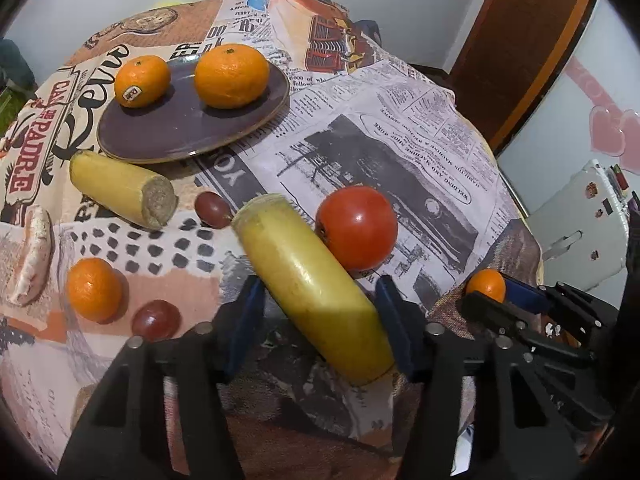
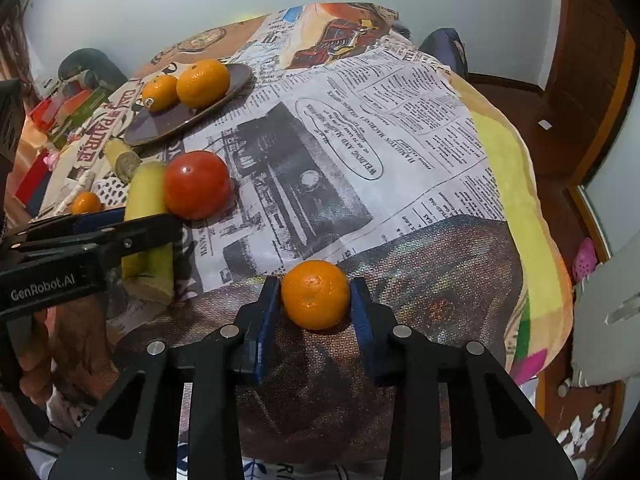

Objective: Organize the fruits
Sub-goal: 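Grasp a small mandarin with the right tool while the left tool grasps a yellow cylinder, then place the mandarin on the grey plate with the right tool while the left tool carries the yellow cylinder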

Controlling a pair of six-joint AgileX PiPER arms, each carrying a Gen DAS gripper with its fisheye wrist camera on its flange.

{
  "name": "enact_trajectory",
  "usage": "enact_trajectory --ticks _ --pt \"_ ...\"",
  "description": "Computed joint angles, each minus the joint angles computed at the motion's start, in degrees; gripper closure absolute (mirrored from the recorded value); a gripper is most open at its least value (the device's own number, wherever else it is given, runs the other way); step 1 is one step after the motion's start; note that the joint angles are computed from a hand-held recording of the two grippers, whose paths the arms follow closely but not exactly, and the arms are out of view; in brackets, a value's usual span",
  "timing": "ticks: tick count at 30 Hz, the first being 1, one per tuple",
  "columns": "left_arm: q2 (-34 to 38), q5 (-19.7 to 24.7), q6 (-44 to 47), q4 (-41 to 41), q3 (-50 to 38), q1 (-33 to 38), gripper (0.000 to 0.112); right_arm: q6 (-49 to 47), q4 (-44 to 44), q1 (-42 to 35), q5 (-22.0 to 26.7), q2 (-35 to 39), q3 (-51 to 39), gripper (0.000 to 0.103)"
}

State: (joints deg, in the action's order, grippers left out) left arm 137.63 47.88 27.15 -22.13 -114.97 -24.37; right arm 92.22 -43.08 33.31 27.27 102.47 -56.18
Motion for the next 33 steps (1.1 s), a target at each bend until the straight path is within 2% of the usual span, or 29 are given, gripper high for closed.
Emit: enact_trajectory --ticks 2,6,9,15,16,23,27,33 --pt "-0.5 -0.2 2.0 -0.5 0.7 0.5 0.065 0.2 -0.5 0.3 0.5 -0.1 -0.4 0.071" --pt "-0.9 1.3 5.7 -2.7 0.8 2.3 0.07 0.9 -2.3 0.8 1.3 -0.4 -1.3 0.071" --pt "-0.9 2.0 5.0 -2.3 0.2 2.8 0.072 0.3 -2.7 1.1 2.3 -0.6 -2.4 0.071" --pt "6.5 11.6 -3.8 -0.5 -13.1 2.7 0.071 -1.7 -2.8 0.8 3.1 -0.1 -5.0 0.071" --pt "7.4 12.0 -5.0 0.0 -14.7 2.5 0.071 -2.1 -2.8 0.8 3.2 0.0 -5.4 0.071" --pt "10.5 11.9 -8.0 2.7 -20.6 1.2 0.073 -4.2 -2.4 0.5 3.6 0.5 -7.2 0.071" --pt "9.0 10.1 -7.2 2.4 -18.0 1.5 0.073 -5.3 -2.2 0.0 3.9 0.6 -8.2 0.071" --pt "3.4 4.5 -3.8 0.0 -10.5 3.3 0.074 -6.4 -2.9 -0.2 4.9 0.5 -10.4 0.071"
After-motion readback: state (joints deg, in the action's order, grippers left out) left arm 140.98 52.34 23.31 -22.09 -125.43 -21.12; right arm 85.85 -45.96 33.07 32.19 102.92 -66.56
